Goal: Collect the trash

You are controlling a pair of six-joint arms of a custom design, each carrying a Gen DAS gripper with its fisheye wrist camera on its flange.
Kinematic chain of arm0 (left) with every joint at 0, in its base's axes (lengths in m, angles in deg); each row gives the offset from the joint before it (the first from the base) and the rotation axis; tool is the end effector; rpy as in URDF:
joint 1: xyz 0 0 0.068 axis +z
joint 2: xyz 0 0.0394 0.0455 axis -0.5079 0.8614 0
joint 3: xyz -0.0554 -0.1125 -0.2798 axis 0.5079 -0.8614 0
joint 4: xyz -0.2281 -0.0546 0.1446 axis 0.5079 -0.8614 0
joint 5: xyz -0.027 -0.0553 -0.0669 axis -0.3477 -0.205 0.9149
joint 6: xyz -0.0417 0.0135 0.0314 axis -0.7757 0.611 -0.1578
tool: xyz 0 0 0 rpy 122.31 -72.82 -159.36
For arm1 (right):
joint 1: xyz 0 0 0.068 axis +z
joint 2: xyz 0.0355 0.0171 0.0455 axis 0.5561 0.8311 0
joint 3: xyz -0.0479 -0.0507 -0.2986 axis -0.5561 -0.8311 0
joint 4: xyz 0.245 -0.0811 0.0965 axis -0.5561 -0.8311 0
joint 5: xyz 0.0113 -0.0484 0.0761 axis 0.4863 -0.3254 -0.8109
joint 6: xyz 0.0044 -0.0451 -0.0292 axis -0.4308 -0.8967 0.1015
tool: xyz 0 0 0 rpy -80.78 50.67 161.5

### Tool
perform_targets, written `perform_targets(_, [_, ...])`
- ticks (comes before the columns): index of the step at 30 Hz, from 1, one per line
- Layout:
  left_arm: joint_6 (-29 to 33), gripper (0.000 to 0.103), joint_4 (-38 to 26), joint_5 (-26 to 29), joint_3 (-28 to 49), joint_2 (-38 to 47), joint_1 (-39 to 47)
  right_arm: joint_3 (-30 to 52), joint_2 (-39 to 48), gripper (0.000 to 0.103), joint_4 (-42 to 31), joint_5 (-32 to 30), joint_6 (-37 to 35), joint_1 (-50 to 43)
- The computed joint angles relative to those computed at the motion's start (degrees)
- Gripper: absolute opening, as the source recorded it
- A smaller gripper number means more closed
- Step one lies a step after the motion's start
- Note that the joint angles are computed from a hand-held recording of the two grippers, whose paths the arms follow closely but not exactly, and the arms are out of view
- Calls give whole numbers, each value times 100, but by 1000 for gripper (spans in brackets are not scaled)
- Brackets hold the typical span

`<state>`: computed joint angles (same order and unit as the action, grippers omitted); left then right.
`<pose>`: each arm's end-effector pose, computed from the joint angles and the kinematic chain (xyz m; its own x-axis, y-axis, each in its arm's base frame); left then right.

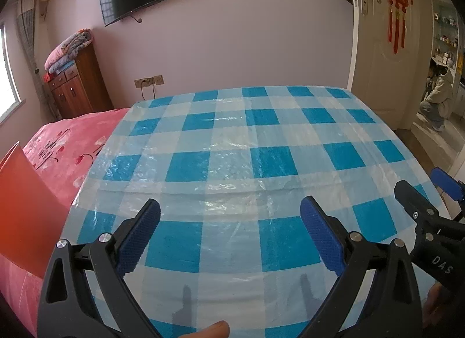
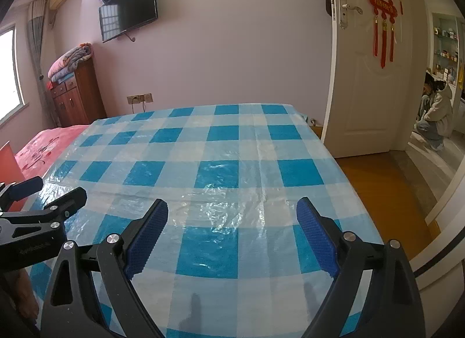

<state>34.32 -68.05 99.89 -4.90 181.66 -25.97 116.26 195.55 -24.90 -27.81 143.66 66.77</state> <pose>0.4051 0.0129 0.1404 -0.3925 0.5298 -0.7518 0.7204 0.6853 0.1068 0.2565 0.1330 0.0825 -0.3592 0.4502 -0.8175 0.6978 0.7112 0.0850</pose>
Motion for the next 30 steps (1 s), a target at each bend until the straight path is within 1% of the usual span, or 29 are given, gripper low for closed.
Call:
perform_targets(5, [-27, 97, 114, -97, -60, 16, -52, -96, -25, 89, 139, -69, -31, -38])
perform_targets(17, [15, 97, 165, -164, -119, 38, -84, -173, 58, 89, 463, -247, -205, -127])
perform_targets(25, [78, 97, 192, -154, -161, 64, -113, -150, 44, 89, 383, -280, -170, -140])
perform_targets(30, [116, 97, 2, -122, -30, 172, -126, -147, 32, 89, 370, -311, -175, -155])
